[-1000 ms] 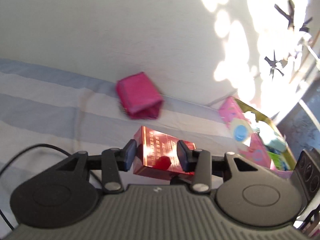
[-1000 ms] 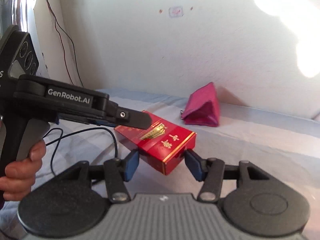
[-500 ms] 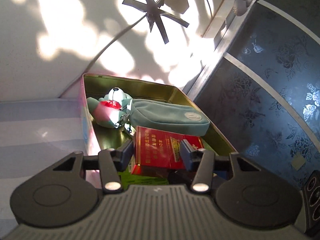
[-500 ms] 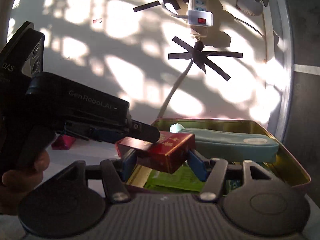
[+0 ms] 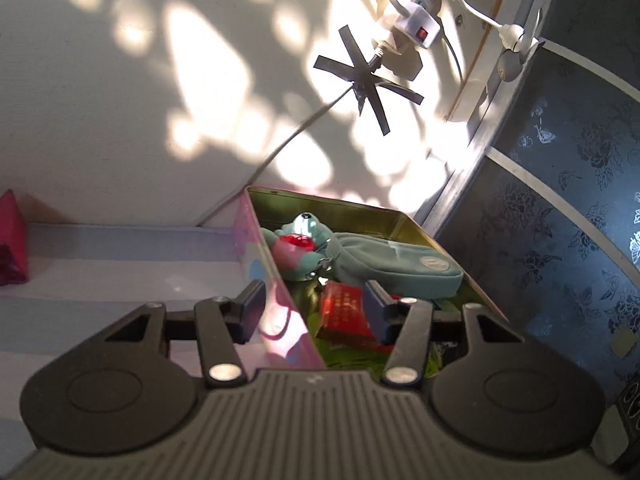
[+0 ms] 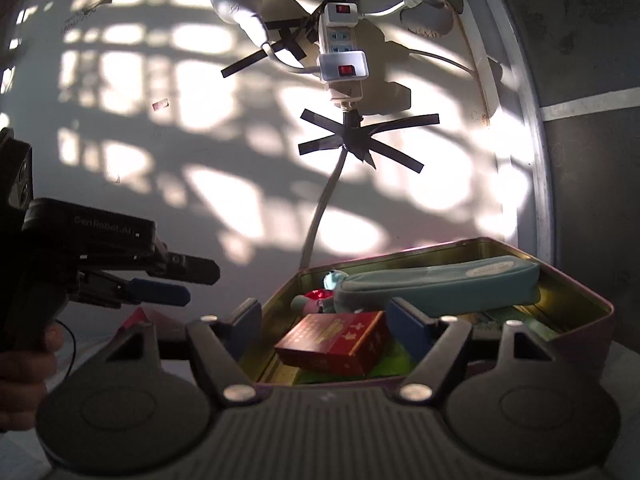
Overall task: Organize objects
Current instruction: 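Lower the red box into the pink tin and open the right gripper, then grasp the magenta pouch with the right gripper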
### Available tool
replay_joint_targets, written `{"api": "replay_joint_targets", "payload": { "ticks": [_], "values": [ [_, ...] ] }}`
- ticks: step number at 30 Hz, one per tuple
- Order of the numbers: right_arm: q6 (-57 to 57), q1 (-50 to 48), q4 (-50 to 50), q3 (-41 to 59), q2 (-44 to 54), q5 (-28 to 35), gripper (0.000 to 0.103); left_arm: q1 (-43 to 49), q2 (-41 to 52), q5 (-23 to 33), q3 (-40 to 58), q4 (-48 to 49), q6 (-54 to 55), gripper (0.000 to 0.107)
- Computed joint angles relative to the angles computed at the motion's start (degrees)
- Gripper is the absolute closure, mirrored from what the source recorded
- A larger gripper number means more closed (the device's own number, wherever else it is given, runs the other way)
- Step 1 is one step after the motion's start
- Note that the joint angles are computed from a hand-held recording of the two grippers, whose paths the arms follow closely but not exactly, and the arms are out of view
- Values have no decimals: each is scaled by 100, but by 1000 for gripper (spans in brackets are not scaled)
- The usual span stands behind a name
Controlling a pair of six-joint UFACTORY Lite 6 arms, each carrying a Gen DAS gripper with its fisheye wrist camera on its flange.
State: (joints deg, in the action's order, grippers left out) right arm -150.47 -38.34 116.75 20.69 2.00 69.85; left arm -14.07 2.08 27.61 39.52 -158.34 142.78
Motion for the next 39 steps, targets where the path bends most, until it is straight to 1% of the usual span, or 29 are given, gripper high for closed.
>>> {"api": "replay_joint_targets", "payload": {
  "ticks": [1,3,4,6,7,9,10,12,13,14,16,20,21,22,24,25,29,32,34,36,38,39],
  "values": [
    [-17,-203,-302,-281,-178,215,32,137,-506,-53,-600,-423,519,48],
    [-153,-395,-823,-794,-580,362,33,518,-1216,33,-1596,-1007,1274,45],
    [-166,-390,-1124,-1043,-852,304,33,730,-1425,-50,-1936,-1279,1618,45],
    [-52,-211,-1572,-1489,-1435,64,33,1255,-1560,-144,-2405,-1603,2132,45],
    [106,41,-1621,-1645,-1674,-148,33,1475,-1532,-49,-2564,-1692,2341,45],
    [469,834,-1370,-1827,-1926,-709,34,1914,-1359,147,-2794,-2157,3022,45],
    [618,1291,-1127,-1858,-1981,-1028,34,2187,-1251,207,-2838,-2123,3106,45],
    [784,2260,-489,-1935,-2236,-1757,35,2691,-1095,346,-2862,-1724,2978,45],
    [824,2619,-228,-1963,-2410,-2044,35,2824,-1072,442,-2879,-1677,3054,45],
    [919,2839,-110,-1940,-2470,-2188,35,2896,-1048,483,-2865,-1728,3195,45],
    [1237,3132,-76,-1738,-2262,-2312,35,3075,-944,602,-2805,-1589,3239,45],
    [1255,4072,775,-1262,-1675,-2821,35,3412,-566,882,-2638,-1140,2989,45],
    [1273,4282,913,-1091,-1502,-2922,35,3484,-490,977,-2615,-1040,2930,45],
    [1277,4495,1055,-899,-1351,-3045,35,3648,-453,1062,-2618,-719,2706,45],
    [1112,4974,1502,-448,-987,-3298,35,3796,-342,1156,-2556,-436,2503,45],
    [1024,5183,1714,-193,-769,-3397,35,3974,-333,1243,-2592,-141,2310,45],
    [692,5899,2405,1160,408,-3805,35,4225,-305,1324,-2587,308,1996,45],
    [480,6334,2717,2402,1416,-4182,35,4358,-363,1428,-2682,364,1920,45],
    [390,6653,2845,3358,2129,-4451,35,4440,-378,1504,-2690,209,1827,43],
    [930,6918,2525,4557,2940,-4847,34,4518,-365,1509,-2671,212,1659,38],
    [1653,7124,2195,5756,3754,-5147,27,4615,-341,1523,-2658,349,1463,37],
    [1746,7242,2289,6356,4189,-5204,21,4684,-310,1538,-2630,484,1343,36]
  ]
}}
